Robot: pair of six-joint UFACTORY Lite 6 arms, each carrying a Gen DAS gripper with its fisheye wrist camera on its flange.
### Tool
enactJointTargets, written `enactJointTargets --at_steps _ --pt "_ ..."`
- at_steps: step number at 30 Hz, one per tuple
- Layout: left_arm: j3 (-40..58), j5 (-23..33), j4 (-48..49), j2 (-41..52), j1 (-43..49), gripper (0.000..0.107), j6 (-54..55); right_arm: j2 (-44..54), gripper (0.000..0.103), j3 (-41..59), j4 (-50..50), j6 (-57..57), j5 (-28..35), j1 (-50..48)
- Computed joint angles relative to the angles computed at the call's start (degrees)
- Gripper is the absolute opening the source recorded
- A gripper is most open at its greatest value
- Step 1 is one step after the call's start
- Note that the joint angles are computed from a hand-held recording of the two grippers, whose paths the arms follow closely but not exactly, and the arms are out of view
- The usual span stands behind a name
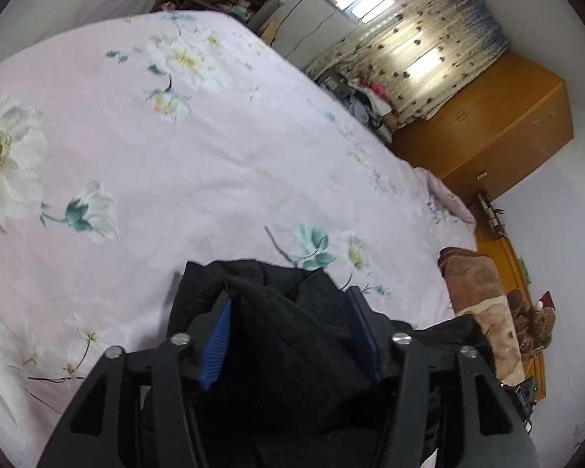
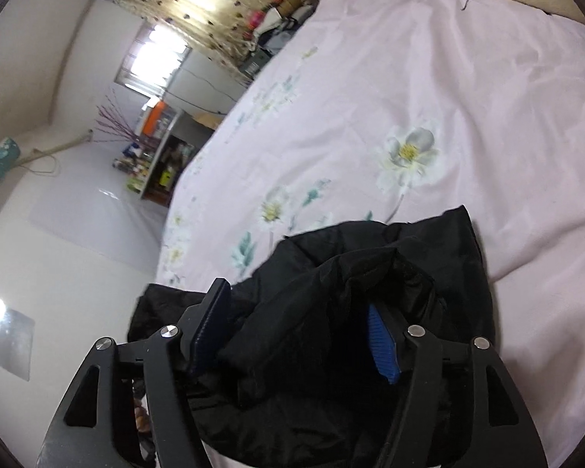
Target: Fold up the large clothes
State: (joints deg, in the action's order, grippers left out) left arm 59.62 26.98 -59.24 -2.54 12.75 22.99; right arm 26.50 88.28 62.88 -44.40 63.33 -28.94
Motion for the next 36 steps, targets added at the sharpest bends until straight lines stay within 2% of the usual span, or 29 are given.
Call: enactJointTargets --at_steps 2,5,8,13,17,20,23,25,31,36 --pt "0.56 0.18 4.27 -2.58 0.16 0.071 -4.91 -3.35 0.067 -1.65 0.08 -0.3 -0.41 -0.08" --pt "-0.02 -0.13 8.45 -8.49 0.31 0.074 -8.09 -9.72 0.067 -5.34 -0.07 -0.06 -1.24 -0.31" --pt "-0.24 2.46 15.01 -14.04 0.28 0.074 -13.23 -19.31 0.068 -12.39 1.09 -2.79 -4.74 -0.8" --pt "-2.99 6.49 22.87 -26.01 -0.61 0.074 -18.27 -36.05 0.068 -22.62 2.75 -6.22 -4.77 -3.7" --pt "-1.97 11.23 26.13 -31.99 0.3 0.074 -18.53 -47.36 0.067 -25.74 2.44 -6.82 -3.03 -5.54" --pt "0.31 13.91 27.72 -34.91 1.43 0.074 -18.26 -52.7 0.068 -26.36 1.3 -8.05 -3.93 -4.0" --pt "3.57 16.21 27.93 -35.77 3.19 0.075 -16.71 -54.54 0.067 -26.33 1.1 -8.93 -4.8 -0.7" --pt "5.01 15.7 29.83 -34.98 2.92 0.078 -17.29 -54.26 0.067 -26.58 1.1 -10.01 -6.16 1.51" --pt "2.15 9.82 37.53 -28.72 -2.33 0.079 -21.92 -46.09 0.067 -27.32 -4.37 -11.55 -19.53 9.88" --pt "-2.63 0.74 46.35 -20.14 -11.31 0.079 -28.76 -35.72 0.067 -28.69 -5.35 -16.51 -25.61 9.91"
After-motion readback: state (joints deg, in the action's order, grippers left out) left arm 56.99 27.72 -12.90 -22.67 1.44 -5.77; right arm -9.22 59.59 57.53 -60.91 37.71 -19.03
